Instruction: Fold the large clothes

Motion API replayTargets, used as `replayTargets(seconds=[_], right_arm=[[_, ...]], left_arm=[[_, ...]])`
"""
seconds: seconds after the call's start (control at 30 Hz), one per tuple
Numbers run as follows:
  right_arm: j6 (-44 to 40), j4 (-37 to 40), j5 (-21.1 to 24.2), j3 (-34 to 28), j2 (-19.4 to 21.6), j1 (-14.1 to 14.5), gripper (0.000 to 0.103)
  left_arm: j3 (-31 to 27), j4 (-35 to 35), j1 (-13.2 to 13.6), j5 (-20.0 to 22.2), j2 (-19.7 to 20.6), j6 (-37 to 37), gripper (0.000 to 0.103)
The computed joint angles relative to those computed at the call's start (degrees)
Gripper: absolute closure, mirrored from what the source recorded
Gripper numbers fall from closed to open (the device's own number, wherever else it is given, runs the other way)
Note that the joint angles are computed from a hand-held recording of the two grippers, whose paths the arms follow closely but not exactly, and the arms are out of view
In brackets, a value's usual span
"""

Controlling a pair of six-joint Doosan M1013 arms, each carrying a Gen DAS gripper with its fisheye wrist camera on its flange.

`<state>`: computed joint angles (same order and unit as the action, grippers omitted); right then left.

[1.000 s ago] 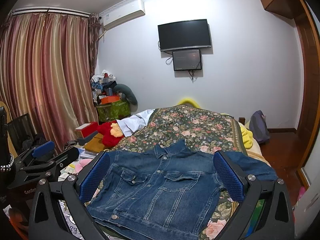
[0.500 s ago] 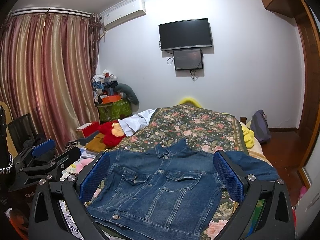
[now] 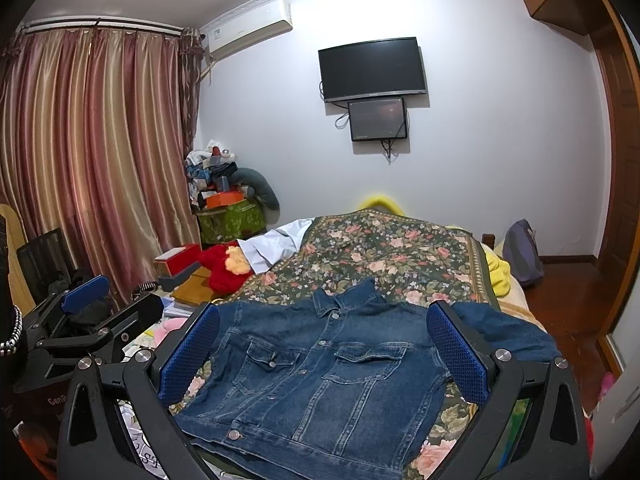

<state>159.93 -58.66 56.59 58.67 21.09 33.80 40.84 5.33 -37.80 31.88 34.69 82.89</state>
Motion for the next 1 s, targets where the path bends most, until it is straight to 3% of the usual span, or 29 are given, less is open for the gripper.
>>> replayTargets(seconds=[0.53,0.87,1.0], right_arm=[[0.1,0.1,-0.3,0.3,-0.2,-0.2,0.0],[-1.0,2.4,0.0,-0.6,0.7,-1.1,0.0],[-3.0,4.4,0.0,-1.4,1.4,-1.9,0.0]], left_arm=[[-0.5,1.0,0.1,0.5,0.3,-1.0,0.0],[-3.2,3.0,0.8,3.5,2.2,-3.7,0.0],[-6.4,6.0,1.3,7.2,4.4,-6.2,0.0]])
